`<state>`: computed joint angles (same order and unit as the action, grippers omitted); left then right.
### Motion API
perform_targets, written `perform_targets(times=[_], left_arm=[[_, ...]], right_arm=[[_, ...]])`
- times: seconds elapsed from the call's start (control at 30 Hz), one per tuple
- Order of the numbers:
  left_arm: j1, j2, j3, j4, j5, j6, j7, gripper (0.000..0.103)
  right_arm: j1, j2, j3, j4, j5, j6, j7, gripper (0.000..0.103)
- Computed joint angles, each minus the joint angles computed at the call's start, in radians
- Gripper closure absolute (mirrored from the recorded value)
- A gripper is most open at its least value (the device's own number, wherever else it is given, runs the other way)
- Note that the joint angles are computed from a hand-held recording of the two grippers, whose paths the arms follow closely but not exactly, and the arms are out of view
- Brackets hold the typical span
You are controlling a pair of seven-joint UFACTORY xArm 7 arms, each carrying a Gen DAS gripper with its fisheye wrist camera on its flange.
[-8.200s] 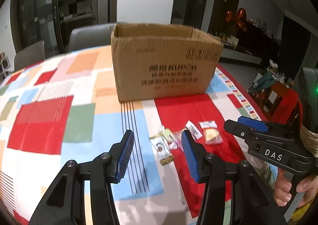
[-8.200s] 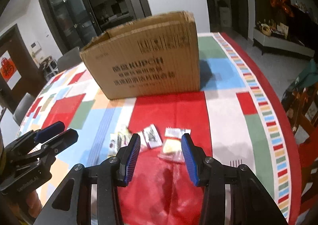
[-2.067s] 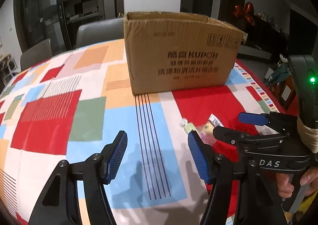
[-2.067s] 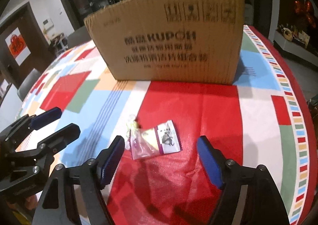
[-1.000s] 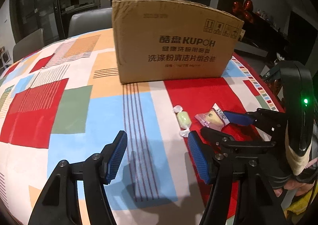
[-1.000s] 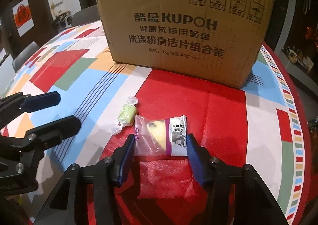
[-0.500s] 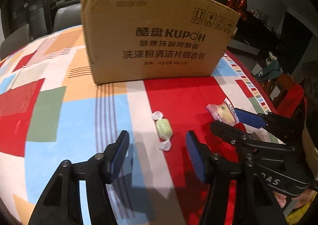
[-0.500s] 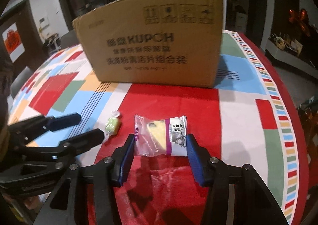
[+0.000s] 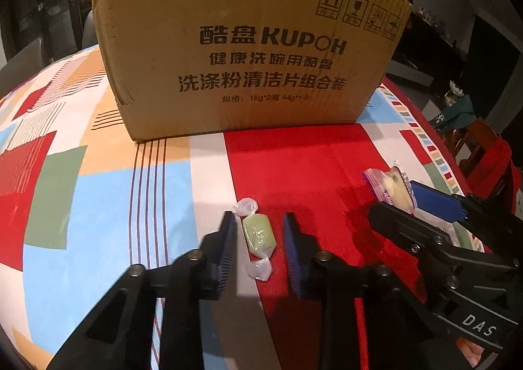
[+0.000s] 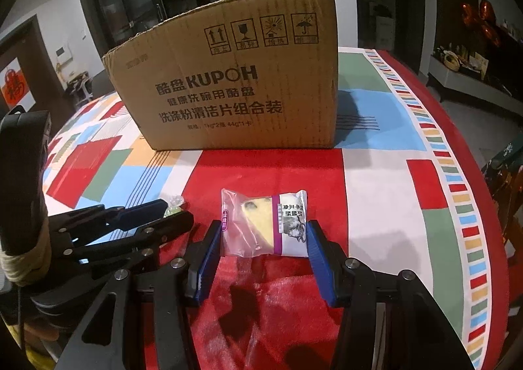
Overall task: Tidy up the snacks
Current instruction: 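Grasp the green candy with left tool while right tool grasps the clear snack bag, then carry both held snacks over the cardboard box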
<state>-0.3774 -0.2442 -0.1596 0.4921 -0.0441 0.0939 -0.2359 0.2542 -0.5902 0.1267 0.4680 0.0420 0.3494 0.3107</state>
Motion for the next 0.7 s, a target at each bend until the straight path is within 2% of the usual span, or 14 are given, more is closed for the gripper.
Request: perform_targets(times=[0.27,0.7], left_arm=[[-0.044,-0.034,0.037,-0.015,-0.055,0.006,0.045,0.083],[-0.069,-0.300,0.069,-0.110,-0.086,0.064,0.059,0.084]], right_arm=[[-0.007,-0.019,0.009,0.007,-0.011,0.011,0.006,0.051],[-0.014,-0.114,0.046,0.035,-0.038,0.069,0.053,0.051]])
